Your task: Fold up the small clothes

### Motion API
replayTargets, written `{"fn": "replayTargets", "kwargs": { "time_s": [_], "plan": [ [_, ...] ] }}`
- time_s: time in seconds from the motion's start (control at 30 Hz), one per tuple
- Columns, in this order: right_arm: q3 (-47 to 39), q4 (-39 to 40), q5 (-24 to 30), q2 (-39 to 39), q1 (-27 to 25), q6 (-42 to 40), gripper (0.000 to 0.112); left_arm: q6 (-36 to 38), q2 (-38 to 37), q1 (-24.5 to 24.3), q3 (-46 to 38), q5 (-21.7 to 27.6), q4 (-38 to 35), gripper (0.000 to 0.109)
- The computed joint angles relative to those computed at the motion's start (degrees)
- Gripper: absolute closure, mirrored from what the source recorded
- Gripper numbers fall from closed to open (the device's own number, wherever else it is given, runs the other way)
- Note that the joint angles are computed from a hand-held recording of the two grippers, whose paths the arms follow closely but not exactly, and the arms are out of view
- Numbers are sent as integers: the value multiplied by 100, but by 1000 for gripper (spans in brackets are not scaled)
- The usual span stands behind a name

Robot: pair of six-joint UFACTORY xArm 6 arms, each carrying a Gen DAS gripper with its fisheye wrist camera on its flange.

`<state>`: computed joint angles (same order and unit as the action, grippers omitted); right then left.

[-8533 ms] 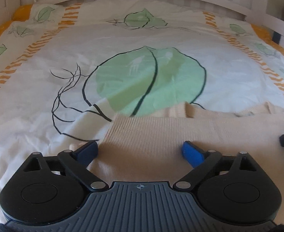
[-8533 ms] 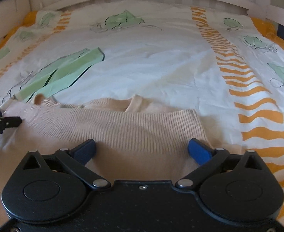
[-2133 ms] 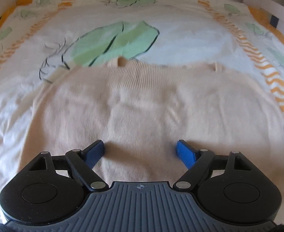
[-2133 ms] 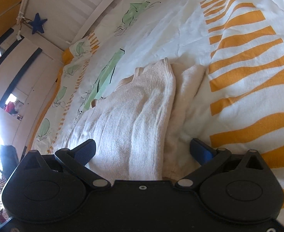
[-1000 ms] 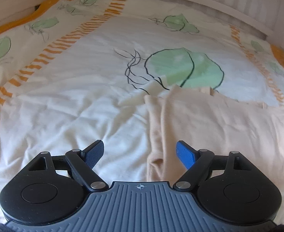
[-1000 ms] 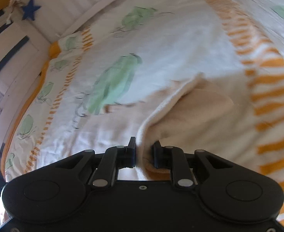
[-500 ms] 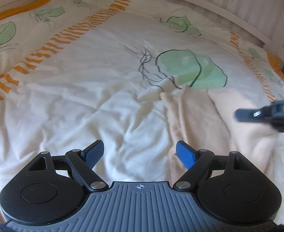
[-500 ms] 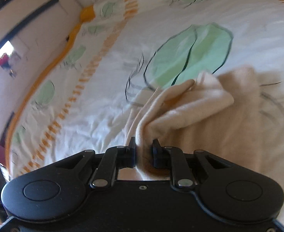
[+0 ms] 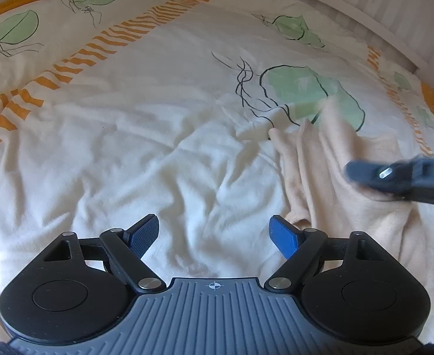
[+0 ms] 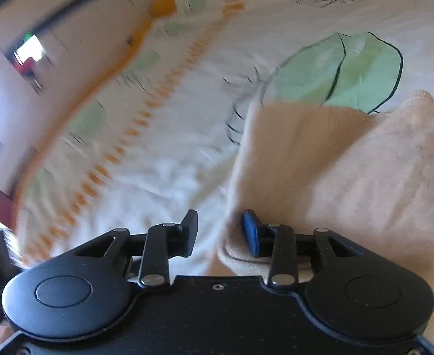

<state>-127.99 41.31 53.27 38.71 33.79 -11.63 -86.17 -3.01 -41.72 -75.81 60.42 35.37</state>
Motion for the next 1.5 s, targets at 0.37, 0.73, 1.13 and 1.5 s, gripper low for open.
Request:
{"fn": "replayTargets", "kwargs": {
  "time_s": [0.37, 0.73, 1.13, 1.5],
  "plan": [
    [2413, -253, -1001, -1669, 31, -946, 59, 580, 408, 32, -721, 97, -34, 27],
    [4373, -1842, -2894, -2658, 955, -2123, 47, 1101, 835, 214, -1405, -99, -501, 27],
    [4513, -2844, -3548, -2615, 897, -1161, 102, 1458, 1173, 436, -1744, -673, -1454, 27],
    [4567, -1281, -3489, -2856, 650, -1713, 102, 2027, 2016, 881, -2261, -1673, -3025, 27]
  ]
}}
